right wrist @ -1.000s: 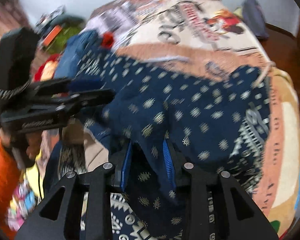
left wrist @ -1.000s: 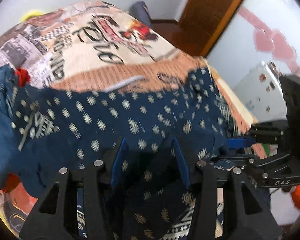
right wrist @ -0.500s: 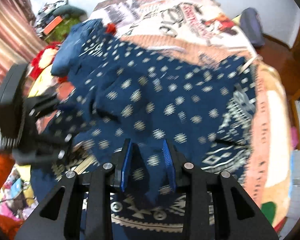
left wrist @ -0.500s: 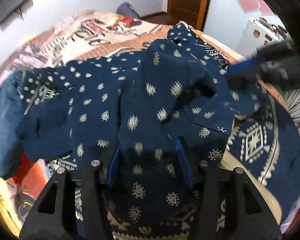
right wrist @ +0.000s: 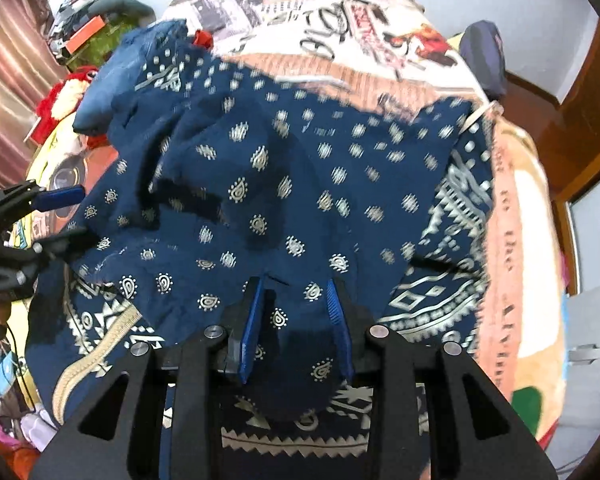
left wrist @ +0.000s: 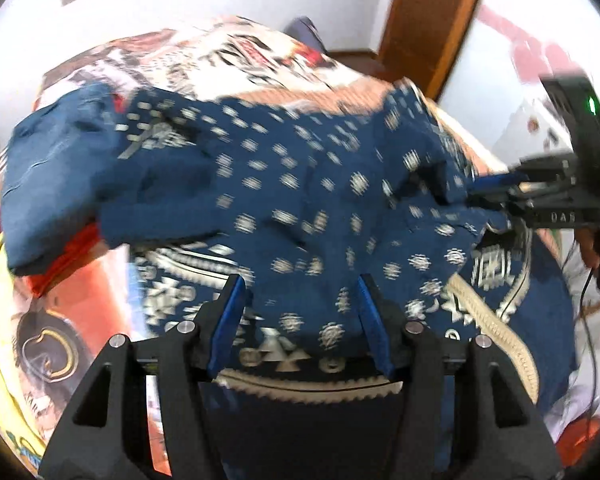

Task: Fold large clothes

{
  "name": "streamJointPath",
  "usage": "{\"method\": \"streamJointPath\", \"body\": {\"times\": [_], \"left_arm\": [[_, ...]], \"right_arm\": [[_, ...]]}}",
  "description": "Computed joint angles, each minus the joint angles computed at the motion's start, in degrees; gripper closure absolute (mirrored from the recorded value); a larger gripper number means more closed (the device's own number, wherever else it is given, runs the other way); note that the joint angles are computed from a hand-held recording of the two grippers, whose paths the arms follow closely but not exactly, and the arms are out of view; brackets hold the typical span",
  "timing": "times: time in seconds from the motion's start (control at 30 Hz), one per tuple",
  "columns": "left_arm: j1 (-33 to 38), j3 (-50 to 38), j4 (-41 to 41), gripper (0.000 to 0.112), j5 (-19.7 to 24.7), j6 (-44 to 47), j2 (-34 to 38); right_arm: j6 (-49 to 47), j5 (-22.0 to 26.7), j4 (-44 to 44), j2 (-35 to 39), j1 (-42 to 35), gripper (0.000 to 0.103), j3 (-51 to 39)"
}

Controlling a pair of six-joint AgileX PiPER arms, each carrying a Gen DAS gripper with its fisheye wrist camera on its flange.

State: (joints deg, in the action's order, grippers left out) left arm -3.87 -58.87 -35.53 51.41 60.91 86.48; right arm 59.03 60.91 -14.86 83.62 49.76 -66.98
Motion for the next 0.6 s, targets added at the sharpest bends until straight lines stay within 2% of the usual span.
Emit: {"method": "streamJointPath", "body": {"times": [0.07,0.13,0.27,0.43,0.5,0.57,0.6], "left_arm": [[3.2,-2.0,-1.8,0.056,-0.1,-0.2,0.0],[5.6,-3.4,-3.0,0.056,-2.1,-1.1,0.2],[9.6,-8.4,-3.4,0.051,-3.6,-5.0,4.4],[12.0,-15.6,-1.9,0.051,-2.8,-12.6,12.9],[12.7,-17.4,-2.6,0.051,-2.0,-14.2,16.1],[13.3,-18.6,-5.0,0.051,-1.0,-14.2,18.7],[13.5,-19.3,-6.2,0.051,-0.6,-14.7,20.2]], "right_arm": [[1.3,1.2,-2.1,-1.2,0.5,0.073,-0.4],[3.2,1.8,-4.3,-2.4,0.9,0.073,-0.2],[7.5,3.6,-9.1,-4.4,1.7,0.070,0.3],[11.5,5.6,-13.9,-5.3,0.6,0.053,2.0],[12.3,6.1,-14.7,-5.6,-0.8,0.050,3.5],[13.2,5.0,-14.5,-5.6,-3.1,0.050,5.6],[13.3,2.8,-13.5,-6.5,-4.9,0.050,7.6]]}}
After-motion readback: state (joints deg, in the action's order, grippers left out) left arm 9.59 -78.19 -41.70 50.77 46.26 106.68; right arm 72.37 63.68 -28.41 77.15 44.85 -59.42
